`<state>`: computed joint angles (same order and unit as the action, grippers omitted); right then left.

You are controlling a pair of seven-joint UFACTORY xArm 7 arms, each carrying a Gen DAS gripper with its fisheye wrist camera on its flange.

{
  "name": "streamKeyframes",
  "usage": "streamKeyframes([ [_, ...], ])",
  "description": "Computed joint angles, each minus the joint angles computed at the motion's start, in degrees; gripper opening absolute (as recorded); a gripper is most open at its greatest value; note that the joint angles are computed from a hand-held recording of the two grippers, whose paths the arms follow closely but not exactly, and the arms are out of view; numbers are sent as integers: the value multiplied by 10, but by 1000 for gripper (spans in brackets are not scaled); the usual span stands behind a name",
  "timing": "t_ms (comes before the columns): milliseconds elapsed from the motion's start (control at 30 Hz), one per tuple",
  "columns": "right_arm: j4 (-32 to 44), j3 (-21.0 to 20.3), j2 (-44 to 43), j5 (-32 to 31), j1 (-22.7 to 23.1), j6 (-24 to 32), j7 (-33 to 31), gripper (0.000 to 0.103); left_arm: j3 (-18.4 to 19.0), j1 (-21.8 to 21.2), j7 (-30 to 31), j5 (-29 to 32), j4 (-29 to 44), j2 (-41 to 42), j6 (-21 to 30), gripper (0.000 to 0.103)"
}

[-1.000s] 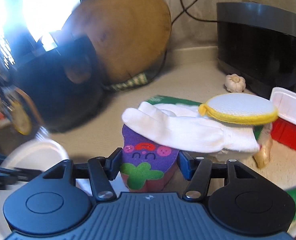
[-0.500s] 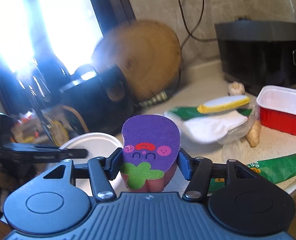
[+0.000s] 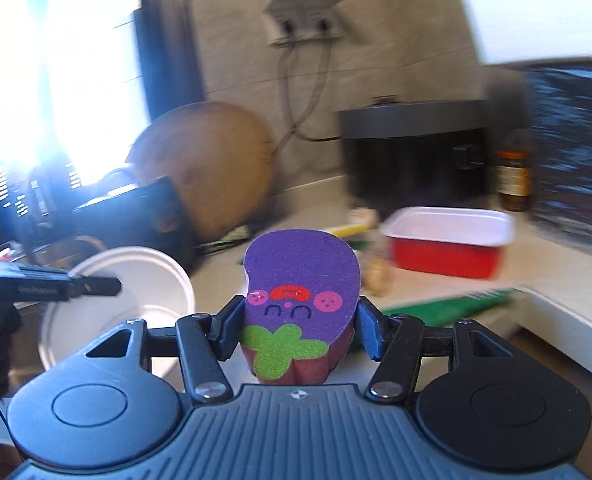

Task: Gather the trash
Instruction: 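Carry the bowl in the left tool and sponge in the right tool to the green bin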

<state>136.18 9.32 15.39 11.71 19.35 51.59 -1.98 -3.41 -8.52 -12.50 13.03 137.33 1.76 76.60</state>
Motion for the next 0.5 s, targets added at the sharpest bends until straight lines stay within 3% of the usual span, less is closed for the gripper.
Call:
streamKeyframes([
  [133,-240,-26,-149,-15,-35,-98,19,58,-25,-54,23,-1,76,61,5,12],
  [200,-326,-34,-204,-45,-53,-132,41,58,-29,-84,30,-11,76,75,-9,12],
  [367,-461,-30,-290,-161,-109,-180,115,58,-41,-135,27,-60,23,95,-42,12],
  [500,-538,-39,-334,-185,-141,-195,135,59,-52,-154,22,-91,-83,89,-81,12],
])
